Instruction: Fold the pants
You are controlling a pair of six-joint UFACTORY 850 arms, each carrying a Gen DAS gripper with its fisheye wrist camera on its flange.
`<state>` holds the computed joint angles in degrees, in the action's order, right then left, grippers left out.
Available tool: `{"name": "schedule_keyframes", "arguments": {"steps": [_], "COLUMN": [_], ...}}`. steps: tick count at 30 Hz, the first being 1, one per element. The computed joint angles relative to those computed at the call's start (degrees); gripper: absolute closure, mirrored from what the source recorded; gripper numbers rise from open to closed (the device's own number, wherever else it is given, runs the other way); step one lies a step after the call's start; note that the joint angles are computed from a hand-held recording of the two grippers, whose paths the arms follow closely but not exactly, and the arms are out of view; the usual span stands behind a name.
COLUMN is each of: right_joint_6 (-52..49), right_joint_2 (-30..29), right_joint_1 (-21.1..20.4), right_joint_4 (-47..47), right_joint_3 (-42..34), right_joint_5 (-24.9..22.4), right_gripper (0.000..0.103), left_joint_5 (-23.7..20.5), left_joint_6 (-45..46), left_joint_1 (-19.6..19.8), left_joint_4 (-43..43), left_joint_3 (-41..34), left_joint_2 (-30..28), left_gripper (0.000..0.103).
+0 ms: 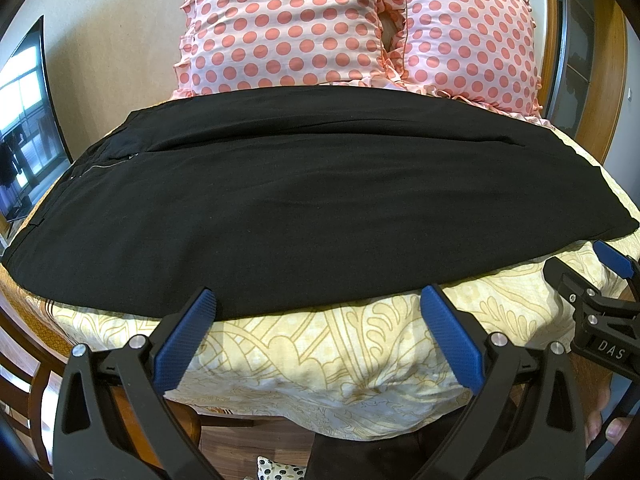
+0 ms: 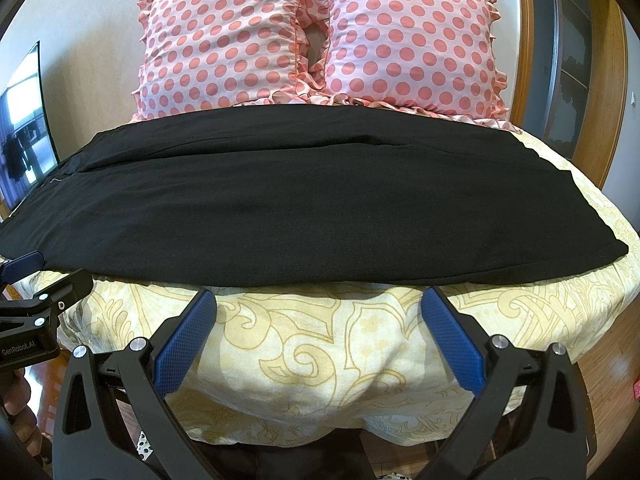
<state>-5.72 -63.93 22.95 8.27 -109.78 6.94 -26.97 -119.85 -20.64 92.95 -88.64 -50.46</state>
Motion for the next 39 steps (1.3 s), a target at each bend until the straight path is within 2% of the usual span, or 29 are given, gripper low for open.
{"name": "schedule_keyframes", "arguments": {"steps": [25,39], "right_joint_6": [-0.11,5.04], "right_joint_2": [0.08,0.31], "right_joint_1": [0.03,-0.01], "right_joint_4": [0.13,-5.50], "right_joint_3": [0.12,1.15], "right_joint_5": [0.05,1.48], "right_gripper": [0.001,0.001], "left_joint_5": [-0.05,0.57], "left_joint_6": [-0.16,3.10], "left_joint_1": [-0.01,0.20], "left_joint_4": [0.16,-2.75], "left_joint_3": [0.03,-0.93], "left_joint_2": [0.01,-0.10], "left_gripper": [0.002,0.002]}}
